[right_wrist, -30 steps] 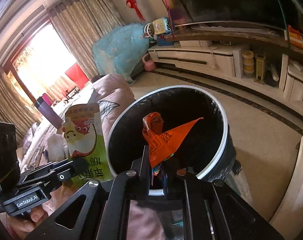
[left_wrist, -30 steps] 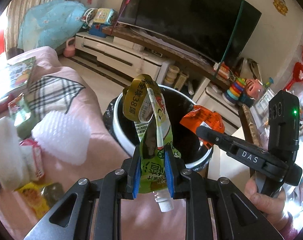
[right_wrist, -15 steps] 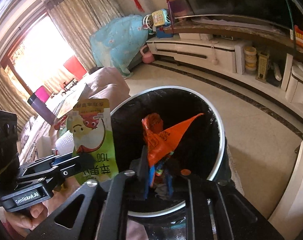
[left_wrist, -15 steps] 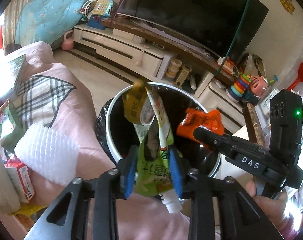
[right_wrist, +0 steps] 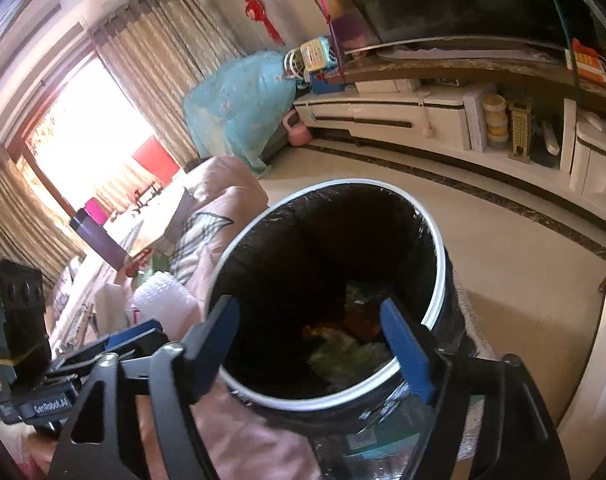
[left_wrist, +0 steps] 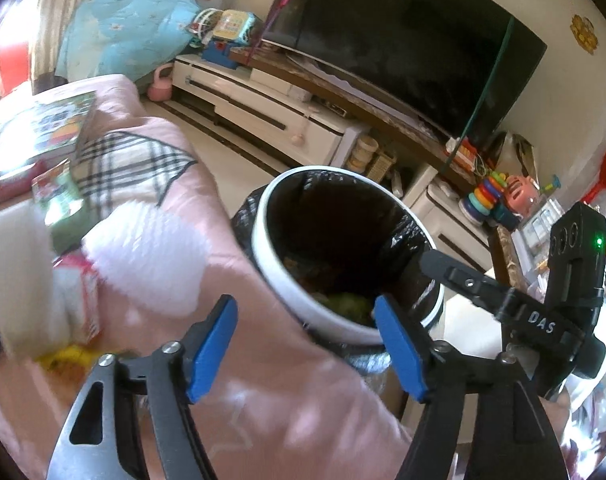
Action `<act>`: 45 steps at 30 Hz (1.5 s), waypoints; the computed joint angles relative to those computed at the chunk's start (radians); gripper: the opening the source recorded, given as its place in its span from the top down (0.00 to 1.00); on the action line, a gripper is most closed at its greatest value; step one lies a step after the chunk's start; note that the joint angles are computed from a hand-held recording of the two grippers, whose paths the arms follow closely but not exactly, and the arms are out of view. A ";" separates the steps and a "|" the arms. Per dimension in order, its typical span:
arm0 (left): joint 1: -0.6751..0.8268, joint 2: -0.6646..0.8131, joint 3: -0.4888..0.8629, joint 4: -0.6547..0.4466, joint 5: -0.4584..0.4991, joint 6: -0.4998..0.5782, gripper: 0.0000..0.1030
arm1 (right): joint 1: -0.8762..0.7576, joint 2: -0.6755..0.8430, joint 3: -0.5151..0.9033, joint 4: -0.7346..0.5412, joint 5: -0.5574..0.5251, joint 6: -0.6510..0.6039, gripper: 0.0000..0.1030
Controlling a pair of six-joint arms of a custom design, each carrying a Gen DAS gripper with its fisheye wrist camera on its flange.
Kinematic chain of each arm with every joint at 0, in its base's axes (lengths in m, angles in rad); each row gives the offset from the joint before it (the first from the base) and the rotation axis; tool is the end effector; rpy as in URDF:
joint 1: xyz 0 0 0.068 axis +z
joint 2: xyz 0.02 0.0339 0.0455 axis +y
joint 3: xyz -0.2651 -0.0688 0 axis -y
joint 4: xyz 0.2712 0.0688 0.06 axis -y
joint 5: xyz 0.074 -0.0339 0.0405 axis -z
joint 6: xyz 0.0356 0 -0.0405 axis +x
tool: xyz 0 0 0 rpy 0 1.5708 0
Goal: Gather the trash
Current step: 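Move both grippers over the bin and open them to drop the items, then grasp the blue snack bag with the left gripper while the right grasps the yellow wrapper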
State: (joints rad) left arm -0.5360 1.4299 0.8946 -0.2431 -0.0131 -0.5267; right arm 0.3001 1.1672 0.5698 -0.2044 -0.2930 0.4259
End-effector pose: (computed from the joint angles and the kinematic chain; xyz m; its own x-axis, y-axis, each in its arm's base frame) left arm 0.2794 -0.1654 0.2123 -0.7745 -0.1246 -0.6202 0.1311 0.9275 -0.3500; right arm 0.2349 0.0834 0.1767 -0.8214 0.1599 -0.5475 -0.1489 0.8666 0.4763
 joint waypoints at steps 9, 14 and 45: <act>-0.043 -0.311 -0.213 -0.090 -0.085 -0.049 0.30 | 0.155 -0.173 -0.095 0.011 0.112 0.137 0.15; -0.034 -0.516 -0.315 -0.199 -0.108 -0.086 0.30 | 0.282 -0.208 -0.115 0.016 0.191 0.210 0.14; 0.403 -1.008 -0.423 -0.614 0.034 -0.019 0.30 | 0.697 0.217 0.083 0.211 0.315 0.312 0.14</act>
State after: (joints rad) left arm -0.1329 0.4223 0.4720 -0.8574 0.0209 -0.5454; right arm 0.9971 1.3839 0.6530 0.0062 0.0220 0.7384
